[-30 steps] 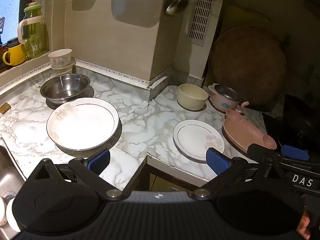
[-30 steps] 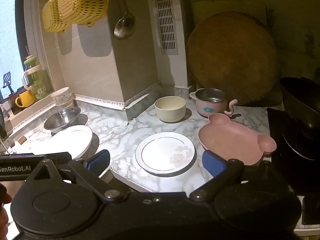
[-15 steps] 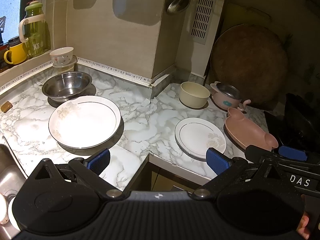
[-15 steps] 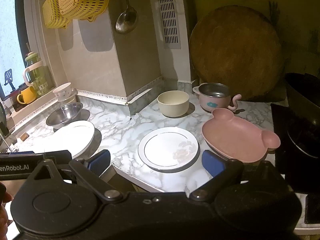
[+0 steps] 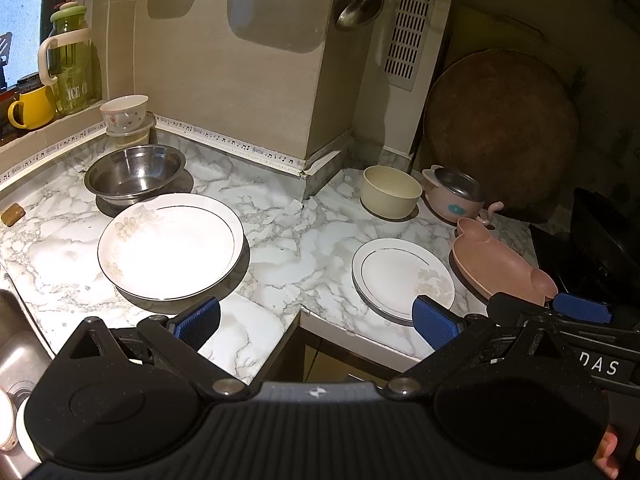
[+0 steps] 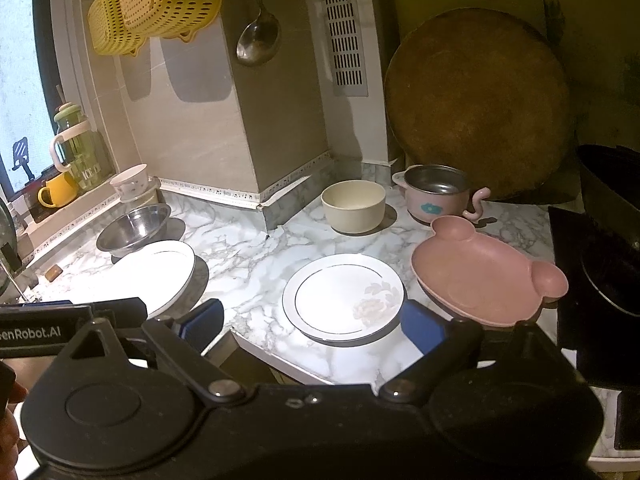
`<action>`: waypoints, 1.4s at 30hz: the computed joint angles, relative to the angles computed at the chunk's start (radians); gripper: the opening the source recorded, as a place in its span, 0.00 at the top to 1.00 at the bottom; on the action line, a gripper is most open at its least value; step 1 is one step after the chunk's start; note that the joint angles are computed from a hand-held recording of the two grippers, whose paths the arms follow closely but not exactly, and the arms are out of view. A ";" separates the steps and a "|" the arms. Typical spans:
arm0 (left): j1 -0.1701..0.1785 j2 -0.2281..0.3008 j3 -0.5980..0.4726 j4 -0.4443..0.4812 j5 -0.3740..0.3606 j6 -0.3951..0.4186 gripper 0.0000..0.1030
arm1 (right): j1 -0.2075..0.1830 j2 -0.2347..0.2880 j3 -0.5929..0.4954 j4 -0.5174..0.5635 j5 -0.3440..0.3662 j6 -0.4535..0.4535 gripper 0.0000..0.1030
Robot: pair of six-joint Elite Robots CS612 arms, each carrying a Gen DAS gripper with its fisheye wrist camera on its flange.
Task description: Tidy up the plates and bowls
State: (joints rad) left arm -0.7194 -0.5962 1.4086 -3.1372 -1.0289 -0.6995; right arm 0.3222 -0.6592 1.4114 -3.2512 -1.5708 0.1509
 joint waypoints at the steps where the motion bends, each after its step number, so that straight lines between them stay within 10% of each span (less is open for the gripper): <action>1: 0.001 0.000 0.000 0.000 0.000 0.000 0.00 | 0.001 0.001 -0.001 -0.001 -0.006 0.000 0.07; 42: 0.020 0.016 -0.025 -0.007 -0.028 0.007 0.00 | 0.006 0.023 -0.042 0.012 -0.004 0.006 0.08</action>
State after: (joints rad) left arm -0.6998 -0.5798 1.3839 -3.1439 -1.0567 -0.6922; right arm 0.3282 -0.6362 1.3689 -3.2389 -1.5743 0.1567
